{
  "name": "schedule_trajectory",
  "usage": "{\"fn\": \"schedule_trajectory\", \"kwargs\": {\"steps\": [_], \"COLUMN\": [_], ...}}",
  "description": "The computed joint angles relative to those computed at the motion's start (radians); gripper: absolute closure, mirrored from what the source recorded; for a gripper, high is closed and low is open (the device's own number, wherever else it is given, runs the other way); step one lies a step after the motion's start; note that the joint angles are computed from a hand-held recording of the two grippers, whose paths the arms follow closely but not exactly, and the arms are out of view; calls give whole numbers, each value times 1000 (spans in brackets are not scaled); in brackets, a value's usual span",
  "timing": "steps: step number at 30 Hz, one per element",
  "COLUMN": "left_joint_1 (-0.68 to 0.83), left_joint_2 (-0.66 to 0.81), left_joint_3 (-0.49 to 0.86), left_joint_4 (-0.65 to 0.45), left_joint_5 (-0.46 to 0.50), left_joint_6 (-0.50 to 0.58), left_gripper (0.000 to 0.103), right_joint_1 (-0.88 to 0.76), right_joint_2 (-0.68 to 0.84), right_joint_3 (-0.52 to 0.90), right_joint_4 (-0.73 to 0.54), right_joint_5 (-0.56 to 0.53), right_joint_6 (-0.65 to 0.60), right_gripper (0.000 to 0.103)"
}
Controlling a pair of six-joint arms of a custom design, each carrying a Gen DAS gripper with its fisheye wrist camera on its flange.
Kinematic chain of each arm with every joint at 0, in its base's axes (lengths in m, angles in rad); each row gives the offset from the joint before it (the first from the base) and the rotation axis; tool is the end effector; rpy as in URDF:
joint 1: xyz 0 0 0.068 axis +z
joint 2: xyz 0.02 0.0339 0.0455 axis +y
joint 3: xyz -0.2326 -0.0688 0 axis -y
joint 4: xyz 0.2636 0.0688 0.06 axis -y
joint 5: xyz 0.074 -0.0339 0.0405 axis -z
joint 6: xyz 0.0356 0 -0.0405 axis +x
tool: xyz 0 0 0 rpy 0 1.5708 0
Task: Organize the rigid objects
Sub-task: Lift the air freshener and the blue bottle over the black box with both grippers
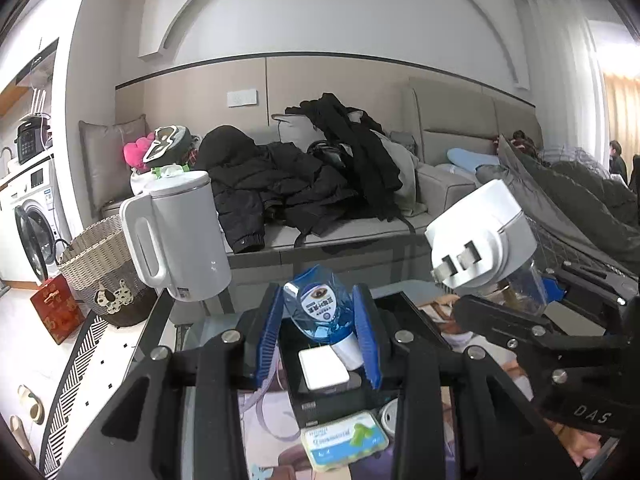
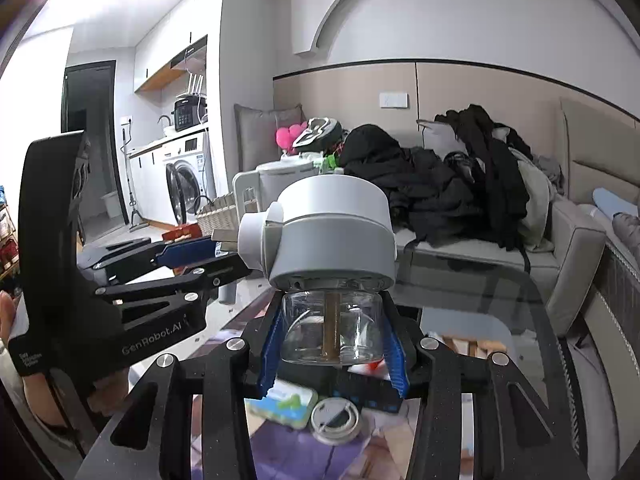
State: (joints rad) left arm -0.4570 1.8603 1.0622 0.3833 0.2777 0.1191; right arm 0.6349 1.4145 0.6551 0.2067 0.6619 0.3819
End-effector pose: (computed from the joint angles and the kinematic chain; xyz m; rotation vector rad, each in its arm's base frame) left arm 0.3658 -0.1907 0.1459 0.7407 1.8602 -0.4934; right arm 0.2571 0.1622 0.1517 0.1257 1.9943 -0.0558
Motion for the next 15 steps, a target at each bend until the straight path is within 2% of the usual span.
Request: {"fn": "schedule_trajectory", "kwargs": {"steps": [12, 15], "left_joint_1": [-22, -32], "left_joint_2": [174, 255], "left_joint_3": [192, 296], "left_joint_4": [-34, -100], "left_joint_5": [-43, -62], "left_joint_6": [-44, -58], "left_gripper": [69, 69], "right_joint_1": [-145, -190], "right_joint_2": [201, 270], "right_joint_3": [162, 217], "right_joint_4": [29, 14], "right_joint_5": [-90, -128], "right_joint_6": [-29, -27], "right_gripper": [60, 60]}}
